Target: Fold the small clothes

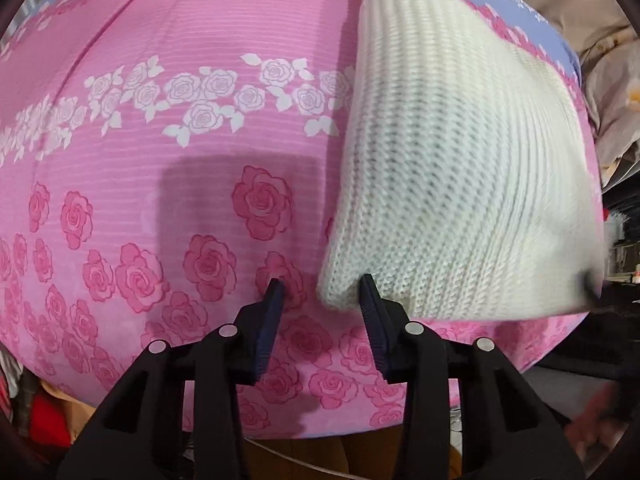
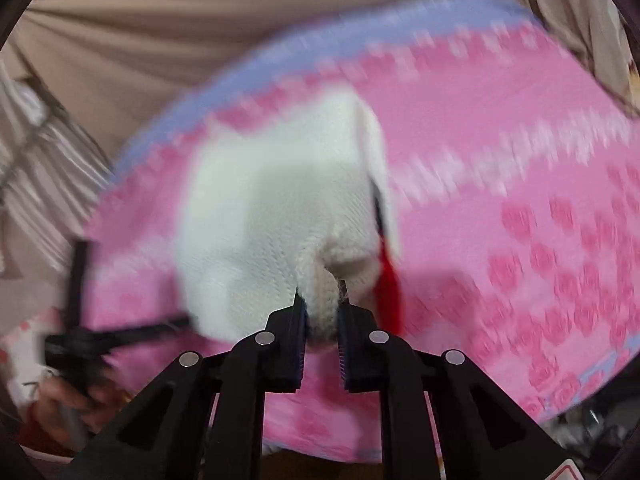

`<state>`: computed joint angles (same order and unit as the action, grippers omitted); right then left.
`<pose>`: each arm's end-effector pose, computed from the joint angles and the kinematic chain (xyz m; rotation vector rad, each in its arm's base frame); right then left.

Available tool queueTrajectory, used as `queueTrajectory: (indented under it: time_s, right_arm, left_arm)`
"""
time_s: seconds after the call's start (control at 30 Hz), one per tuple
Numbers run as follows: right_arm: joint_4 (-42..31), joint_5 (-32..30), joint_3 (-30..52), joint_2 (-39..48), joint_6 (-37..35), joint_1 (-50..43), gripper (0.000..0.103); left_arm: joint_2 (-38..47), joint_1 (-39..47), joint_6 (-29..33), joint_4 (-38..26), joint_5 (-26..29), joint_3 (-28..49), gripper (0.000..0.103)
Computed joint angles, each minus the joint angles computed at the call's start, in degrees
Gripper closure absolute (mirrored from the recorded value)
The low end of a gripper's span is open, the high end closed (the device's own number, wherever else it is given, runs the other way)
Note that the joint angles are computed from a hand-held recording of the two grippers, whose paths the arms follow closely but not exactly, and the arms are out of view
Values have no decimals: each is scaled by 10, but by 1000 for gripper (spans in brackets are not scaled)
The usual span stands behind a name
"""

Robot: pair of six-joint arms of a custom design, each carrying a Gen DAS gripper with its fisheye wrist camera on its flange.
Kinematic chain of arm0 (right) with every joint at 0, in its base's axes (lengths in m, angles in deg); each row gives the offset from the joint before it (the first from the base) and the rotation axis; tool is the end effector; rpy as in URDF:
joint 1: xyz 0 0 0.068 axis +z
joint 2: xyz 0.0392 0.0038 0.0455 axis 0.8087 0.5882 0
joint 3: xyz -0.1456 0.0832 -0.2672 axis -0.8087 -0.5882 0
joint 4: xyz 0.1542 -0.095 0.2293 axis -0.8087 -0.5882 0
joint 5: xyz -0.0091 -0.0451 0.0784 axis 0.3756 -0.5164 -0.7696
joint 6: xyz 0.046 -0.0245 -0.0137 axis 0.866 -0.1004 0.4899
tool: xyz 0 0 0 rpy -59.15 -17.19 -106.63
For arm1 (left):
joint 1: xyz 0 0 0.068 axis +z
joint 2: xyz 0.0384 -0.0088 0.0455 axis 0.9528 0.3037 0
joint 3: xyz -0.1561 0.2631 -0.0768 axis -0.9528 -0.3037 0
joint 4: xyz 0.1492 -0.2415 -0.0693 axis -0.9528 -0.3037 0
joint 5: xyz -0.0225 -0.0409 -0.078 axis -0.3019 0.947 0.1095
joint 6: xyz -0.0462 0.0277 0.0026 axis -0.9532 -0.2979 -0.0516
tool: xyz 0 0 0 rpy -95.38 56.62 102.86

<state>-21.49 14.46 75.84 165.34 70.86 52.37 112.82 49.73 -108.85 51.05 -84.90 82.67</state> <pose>0.3654 0.0051 0.1446 -0.3221 2.7010 0.5607 0.2727 -0.1149 0.1137 -0.5852 2.8816 -0.2570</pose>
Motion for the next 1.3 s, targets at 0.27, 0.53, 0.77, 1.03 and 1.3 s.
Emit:
queueTrajectory:
  time_s: [0.27,0.53,0.77,1.03,1.3]
  right_arm:
    - [15,-6,-25,-25,29,-13,68]
    - [48,7,57,22,66,11,39]
    - [-5,17,140,110,84,38,39]
    - [2,-7,139,70,58,55,79]
    - [-19,-22,181,119,61,49,76]
  left_arm:
    - [-79,-13,-18,-36,-32,-7,62]
    - [-55,-2,0,-62,-81,81,43]
    - [-49,8,21,-97,-106,94,43]
    - [-35,17,21,-106,-112,98,43]
    - [-22,31,21,-106,-103,99,43]
